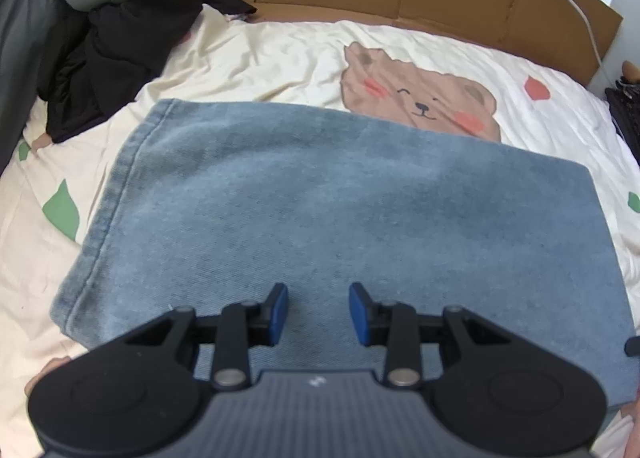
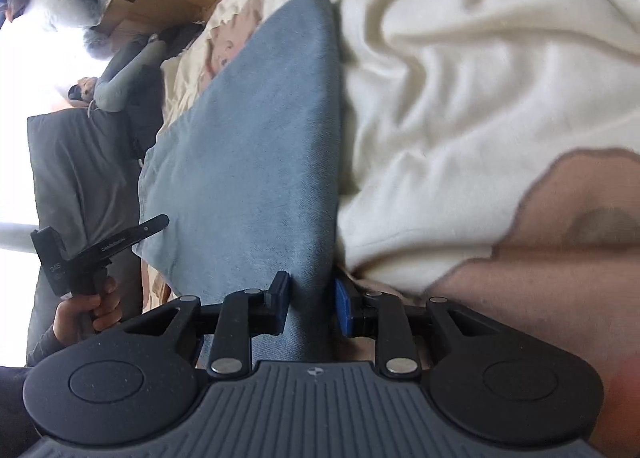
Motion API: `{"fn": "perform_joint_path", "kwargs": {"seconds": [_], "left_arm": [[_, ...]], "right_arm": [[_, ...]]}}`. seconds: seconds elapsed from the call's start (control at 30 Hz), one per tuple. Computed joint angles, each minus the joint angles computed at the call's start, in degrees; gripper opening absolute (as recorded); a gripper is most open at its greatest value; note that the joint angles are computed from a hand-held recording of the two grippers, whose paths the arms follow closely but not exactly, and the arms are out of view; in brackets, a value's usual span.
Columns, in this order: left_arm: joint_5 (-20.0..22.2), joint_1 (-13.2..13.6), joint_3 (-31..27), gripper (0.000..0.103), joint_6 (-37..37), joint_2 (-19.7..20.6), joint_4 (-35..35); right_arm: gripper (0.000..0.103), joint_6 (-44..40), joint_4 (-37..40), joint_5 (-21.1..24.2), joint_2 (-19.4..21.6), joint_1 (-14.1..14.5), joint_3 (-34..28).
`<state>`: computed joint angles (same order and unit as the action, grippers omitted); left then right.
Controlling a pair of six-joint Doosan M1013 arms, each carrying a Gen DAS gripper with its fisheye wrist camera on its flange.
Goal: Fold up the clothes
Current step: 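Grasp the jeans corner with the right tool while the left tool hovers above, then lift the jeans corner with the right tool and carry it across the jeans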
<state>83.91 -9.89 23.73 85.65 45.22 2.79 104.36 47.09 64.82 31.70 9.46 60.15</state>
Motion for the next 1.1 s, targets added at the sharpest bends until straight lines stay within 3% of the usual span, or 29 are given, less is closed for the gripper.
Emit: {"fn": "perform_joint_path", "kwargs": {"seconds": [0.33, 0.47, 0.8, 1.1], "left_arm": [[0.5, -0.1, -0.2, 0.036, 0.4, 0.2, -0.5], [0.5, -0.1, 0.0, 0.036, 0.2, 0.1, -0.5], [0.4, -0.2, 0.3, 0.036, 0.9, -0.1, -1.5], [-0.1, -0.3, 0.1, 0.036, 1.0, -0.1, -2.9]], "right_arm": [[0.029, -2.7, 5.5, 7.4, 1.7, -0.5, -1.9], [0.03, -2.7, 5.4, 8.3, 2.0, -0.4, -2.8], [0.033, 1.9, 4.2, 0.3, 2.5, 0.4, -2.8], [0.039, 1.3, 17.1, -7.1, 2.3, -0.5, 2.3]]}}
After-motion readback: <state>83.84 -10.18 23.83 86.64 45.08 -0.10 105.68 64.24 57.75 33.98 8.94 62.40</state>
